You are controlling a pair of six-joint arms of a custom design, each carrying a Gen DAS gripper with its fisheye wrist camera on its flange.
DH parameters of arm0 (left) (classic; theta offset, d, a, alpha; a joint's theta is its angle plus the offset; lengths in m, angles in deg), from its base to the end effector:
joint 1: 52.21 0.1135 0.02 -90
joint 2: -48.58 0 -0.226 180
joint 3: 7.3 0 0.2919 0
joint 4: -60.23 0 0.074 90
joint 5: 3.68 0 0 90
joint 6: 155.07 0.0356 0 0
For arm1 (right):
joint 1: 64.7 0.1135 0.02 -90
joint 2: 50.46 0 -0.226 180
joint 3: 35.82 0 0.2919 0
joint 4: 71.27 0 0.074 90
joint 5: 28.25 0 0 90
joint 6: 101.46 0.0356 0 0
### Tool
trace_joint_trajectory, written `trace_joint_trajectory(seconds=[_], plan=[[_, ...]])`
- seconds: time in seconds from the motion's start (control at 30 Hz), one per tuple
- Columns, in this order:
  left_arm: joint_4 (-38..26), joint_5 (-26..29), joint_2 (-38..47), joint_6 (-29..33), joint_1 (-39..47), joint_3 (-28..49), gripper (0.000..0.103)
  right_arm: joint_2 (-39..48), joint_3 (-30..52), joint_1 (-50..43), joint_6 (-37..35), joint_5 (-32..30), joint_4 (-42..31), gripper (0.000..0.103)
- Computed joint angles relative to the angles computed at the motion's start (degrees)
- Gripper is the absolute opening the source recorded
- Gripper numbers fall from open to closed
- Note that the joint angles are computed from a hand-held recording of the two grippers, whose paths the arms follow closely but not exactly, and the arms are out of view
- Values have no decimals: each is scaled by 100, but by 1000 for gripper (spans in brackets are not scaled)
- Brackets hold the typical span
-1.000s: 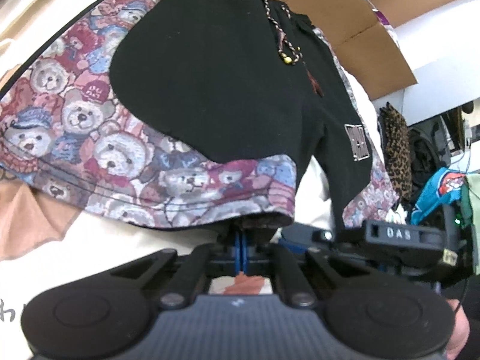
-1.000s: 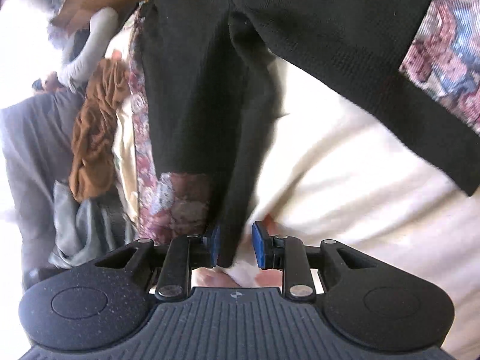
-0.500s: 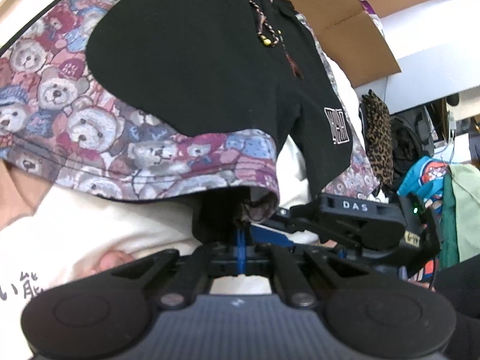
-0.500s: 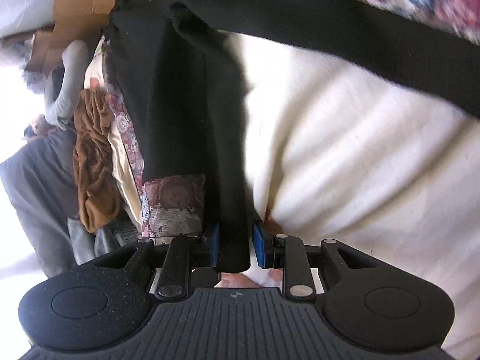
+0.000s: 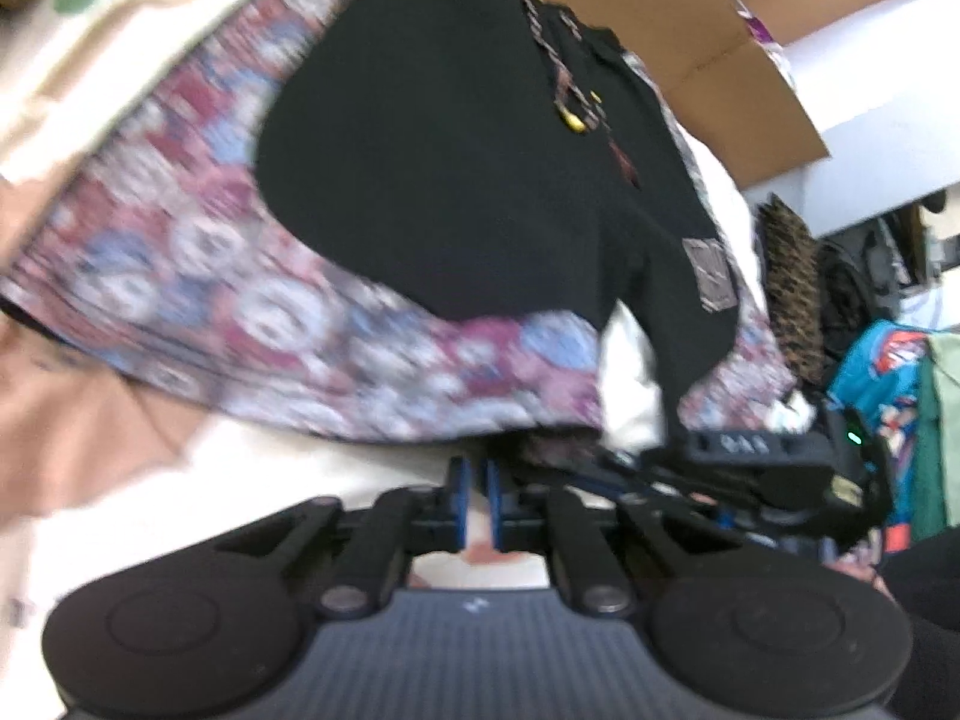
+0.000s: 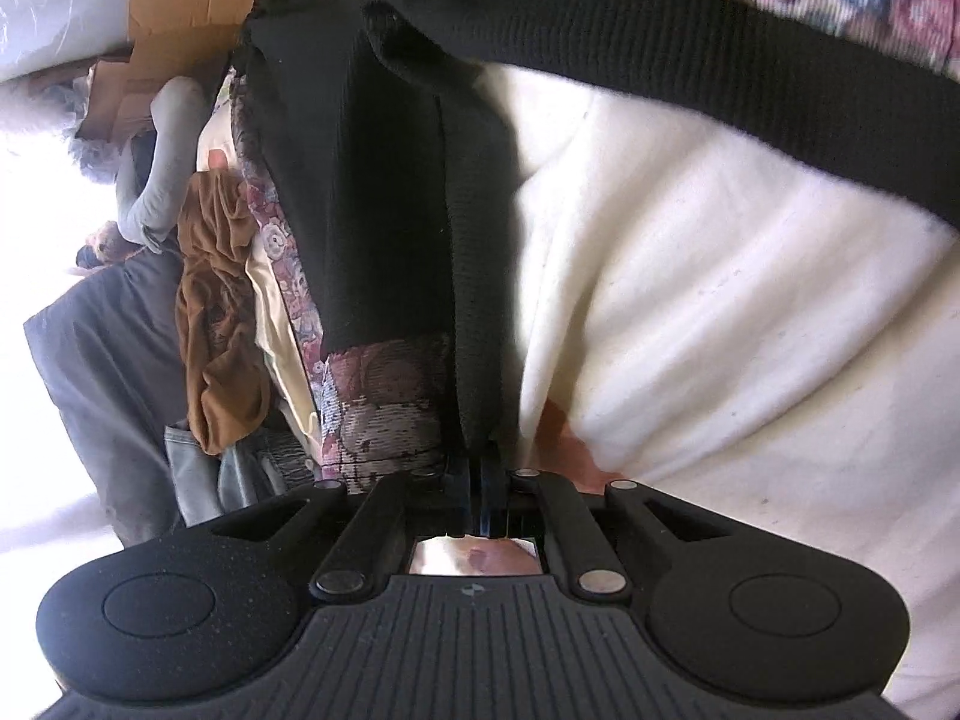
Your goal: Fold clothes
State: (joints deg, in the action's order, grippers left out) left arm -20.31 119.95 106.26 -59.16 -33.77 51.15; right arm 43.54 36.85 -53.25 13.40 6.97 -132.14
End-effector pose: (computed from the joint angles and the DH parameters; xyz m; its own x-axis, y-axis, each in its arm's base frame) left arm 0.2049 0.0475 0.2064 -0.9461 -0.2251 -0.2328 -0.0730 0.8487 -0.5238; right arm 0.3083 0.0921 0.1391 -0.9749 0.0499 0.2171 0.2058 0.5756 0.7914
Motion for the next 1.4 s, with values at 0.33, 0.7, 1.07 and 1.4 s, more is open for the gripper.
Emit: trace_joint_trajectory(seconds=[0.33,0.7,1.07,1.4], plan=[[863,-1612,245,217,875,369,42,110,476,-286,-799,325,-765,0],[1856,-2434,937,871,1376,230,45,258,907,-498,-1515,807,-1340,0],[1888,-2168,908,1271,1494,93,45,280,726,-462,-1444,967,-1241,0],[1711,-2327,672,1541,1506,146,8,323,836,-483,-1672,946,-1442,0]])
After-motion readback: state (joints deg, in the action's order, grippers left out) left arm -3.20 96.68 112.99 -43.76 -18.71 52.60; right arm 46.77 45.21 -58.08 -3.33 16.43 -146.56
